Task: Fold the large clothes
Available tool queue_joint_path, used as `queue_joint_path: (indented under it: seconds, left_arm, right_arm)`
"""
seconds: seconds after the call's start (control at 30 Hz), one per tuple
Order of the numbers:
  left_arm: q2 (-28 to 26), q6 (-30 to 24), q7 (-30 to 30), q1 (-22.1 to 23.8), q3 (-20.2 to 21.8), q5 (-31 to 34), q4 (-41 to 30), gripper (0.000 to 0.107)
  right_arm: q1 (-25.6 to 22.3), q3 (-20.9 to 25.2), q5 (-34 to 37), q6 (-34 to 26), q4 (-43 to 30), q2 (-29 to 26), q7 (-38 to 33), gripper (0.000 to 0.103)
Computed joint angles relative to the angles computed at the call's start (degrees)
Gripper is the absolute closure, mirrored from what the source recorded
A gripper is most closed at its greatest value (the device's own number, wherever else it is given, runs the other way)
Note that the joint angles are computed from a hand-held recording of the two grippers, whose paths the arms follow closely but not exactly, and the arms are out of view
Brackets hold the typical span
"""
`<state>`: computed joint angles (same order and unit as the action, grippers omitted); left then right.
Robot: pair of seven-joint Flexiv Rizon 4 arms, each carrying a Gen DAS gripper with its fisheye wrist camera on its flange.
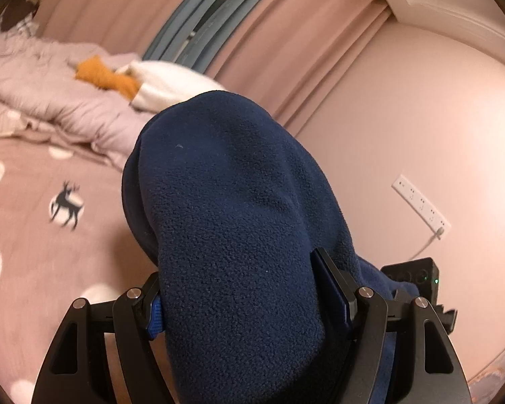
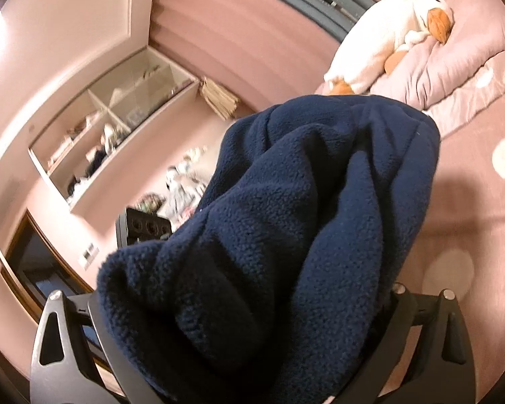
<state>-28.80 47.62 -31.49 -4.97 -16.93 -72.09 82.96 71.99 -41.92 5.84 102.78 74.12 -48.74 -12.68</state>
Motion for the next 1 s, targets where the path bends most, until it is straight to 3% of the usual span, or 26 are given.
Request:
queue_joint_path:
  seconds: [0.17,0.3,0.4,0.5,0.53,0.6,0.63,0.73,0.77,0.87,0.93,1.0]
  left_arm:
    - [-3.6,-1.1,0.8,0.3,-1.9,-1.5,-3.9,0.033]
    - [-8.1,-0.5,-3.5,-0.3,-1.8,2.2,-8.0,0.033]
    - [-13.7,3.7,-5.1,-1.5,-1.7,7.0,-12.0,0.033]
    - [-20.7,0.5,-19.6,-3.8,3.3,19.0,-19.9,0.033]
    - [-22.3,0.2,-23.6,-4.4,4.8,22.5,-21.6,0.033]
    - [-21.7,1.1,-22.3,-2.8,2.5,22.2,-20.1,0.033]
    - [-21.0,1.4,-23.0,-2.6,2.3,23.2,-19.7,0.033]
    - [-18.3,2.4,-27.4,-3.2,4.3,29.0,-18.4,0.033]
    - [-17.4,3.5,-27.5,-3.0,4.0,30.0,-17.3,0.033]
    - [-14.0,8.8,-26.8,-3.6,4.4,35.1,-13.5,0.033]
    - [-11.6,15.5,-24.5,-2.7,2.1,34.9,-9.3,0.033]
    - [-8.6,22.8,-19.1,0.2,-3.7,30.7,-4.0,0.033]
  right_arm:
    - [-0.5,-2.1,-4.0,-4.5,-1.0,0.6,1.4,0.004]
    - [-4.0,1.0,-6.8,-6.5,-2.1,0.1,4.6,0.004]
    - [-10.4,9.7,-10.5,-10.1,-4.1,-0.4,4.3,0.004]
    - [-16.5,19.9,-11.2,-21.2,-5.2,-1.0,5.7,0.004]
    - [-17.8,21.9,-12.7,-21.1,-4.7,-1.2,7.7,0.004]
    - [-17.2,20.6,-9.9,-14.6,-3.6,-2.8,9.1,0.001]
    - [-16.9,20.2,-11.5,-15.7,-3.0,-2.0,10.6,0.001]
    - [-13.3,15.9,-18.7,-28.0,-2.6,1.8,11.8,0.000]
    - [-11.8,14.8,-22.2,-35.4,-3.6,3.2,11.0,0.000]
    - [-9.3,13.3,-29.5,-48.7,-7.1,4.5,10.5,0.000]
    - [-9.1,13.7,-32.9,-50.1,-8.4,4.9,9.9,0.000]
    - [-9.7,15.2,-34.7,-49.2,-9.0,5.3,9.5,0.000]
